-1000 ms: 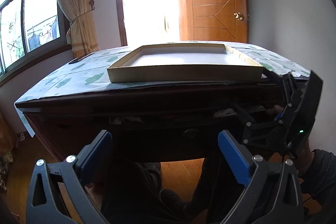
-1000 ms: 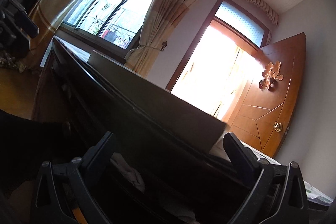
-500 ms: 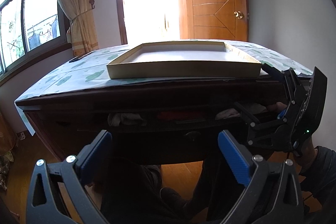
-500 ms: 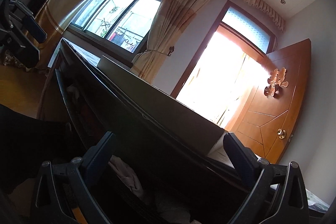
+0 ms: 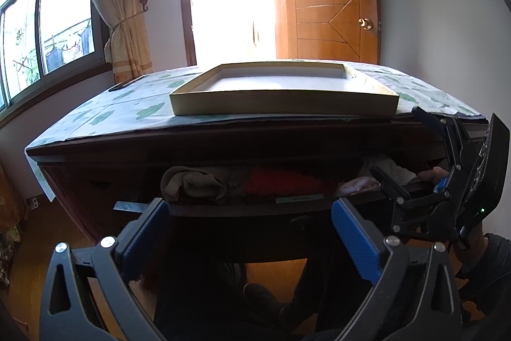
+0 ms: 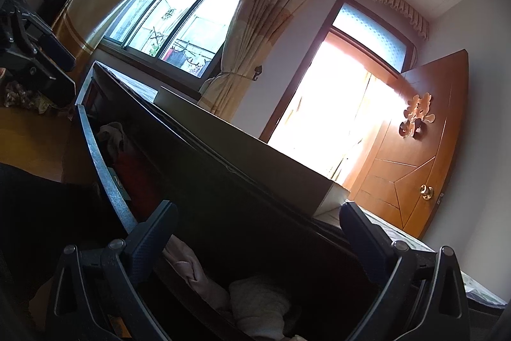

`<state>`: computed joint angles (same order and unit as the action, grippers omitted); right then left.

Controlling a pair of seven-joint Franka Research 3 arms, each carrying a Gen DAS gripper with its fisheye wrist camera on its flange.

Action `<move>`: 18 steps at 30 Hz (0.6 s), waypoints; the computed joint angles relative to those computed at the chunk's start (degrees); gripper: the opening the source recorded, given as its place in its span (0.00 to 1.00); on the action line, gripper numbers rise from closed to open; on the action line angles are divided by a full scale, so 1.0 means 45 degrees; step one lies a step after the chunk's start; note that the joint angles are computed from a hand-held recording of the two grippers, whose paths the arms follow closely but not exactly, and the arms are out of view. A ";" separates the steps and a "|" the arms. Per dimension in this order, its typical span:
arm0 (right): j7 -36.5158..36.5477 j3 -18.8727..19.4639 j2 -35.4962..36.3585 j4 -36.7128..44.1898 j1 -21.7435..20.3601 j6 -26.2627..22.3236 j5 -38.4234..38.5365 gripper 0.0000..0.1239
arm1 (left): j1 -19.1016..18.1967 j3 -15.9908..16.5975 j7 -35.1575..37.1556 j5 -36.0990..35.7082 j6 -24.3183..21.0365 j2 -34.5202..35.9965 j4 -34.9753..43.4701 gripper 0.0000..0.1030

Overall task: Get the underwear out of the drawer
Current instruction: 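Pull the drawer further open with the right tool while the left tool approaches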

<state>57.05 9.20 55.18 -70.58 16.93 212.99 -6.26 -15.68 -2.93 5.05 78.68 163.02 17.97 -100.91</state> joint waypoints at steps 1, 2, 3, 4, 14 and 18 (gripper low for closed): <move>0.0039 0.0027 -0.0069 -0.0130 -0.0020 0.0017 -0.0020 0.83 | -0.0006 0.0015 -0.0063 0.0052 0.0006 -0.0043 -0.0039 1.00; 0.0046 0.0021 -0.0142 -0.0264 -0.0011 0.0036 0.0013 0.83 | 0.0000 0.0037 -0.0165 0.0150 0.0032 -0.0103 -0.0107 1.00; 0.0048 0.0014 -0.0221 -0.0392 -0.0008 0.0046 0.0027 0.83 | 0.0003 0.0043 -0.0270 0.0254 0.0034 -0.0153 -0.0156 1.00; 0.0052 0.0020 -0.0280 -0.0512 -0.0013 0.0086 0.0008 0.83 | 0.0016 0.0042 -0.0384 0.0363 0.0041 -0.0211 -0.0218 1.00; 0.0237 0.0162 -0.0984 -0.1725 -0.0208 0.0242 -0.0252 0.83 | 0.0254 -0.0132 -0.0566 0.0530 0.0095 -0.0396 -0.0428 1.00; 0.0207 0.0113 -0.1224 -0.2073 -0.0174 0.0173 -0.0219 0.83 | 0.0287 -0.0163 -0.0545 0.0500 0.0106 -0.0430 -0.0475 1.00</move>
<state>57.98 9.71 49.67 -79.91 16.15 213.77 -7.25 -14.38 -3.66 2.59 80.94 163.50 16.03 -103.05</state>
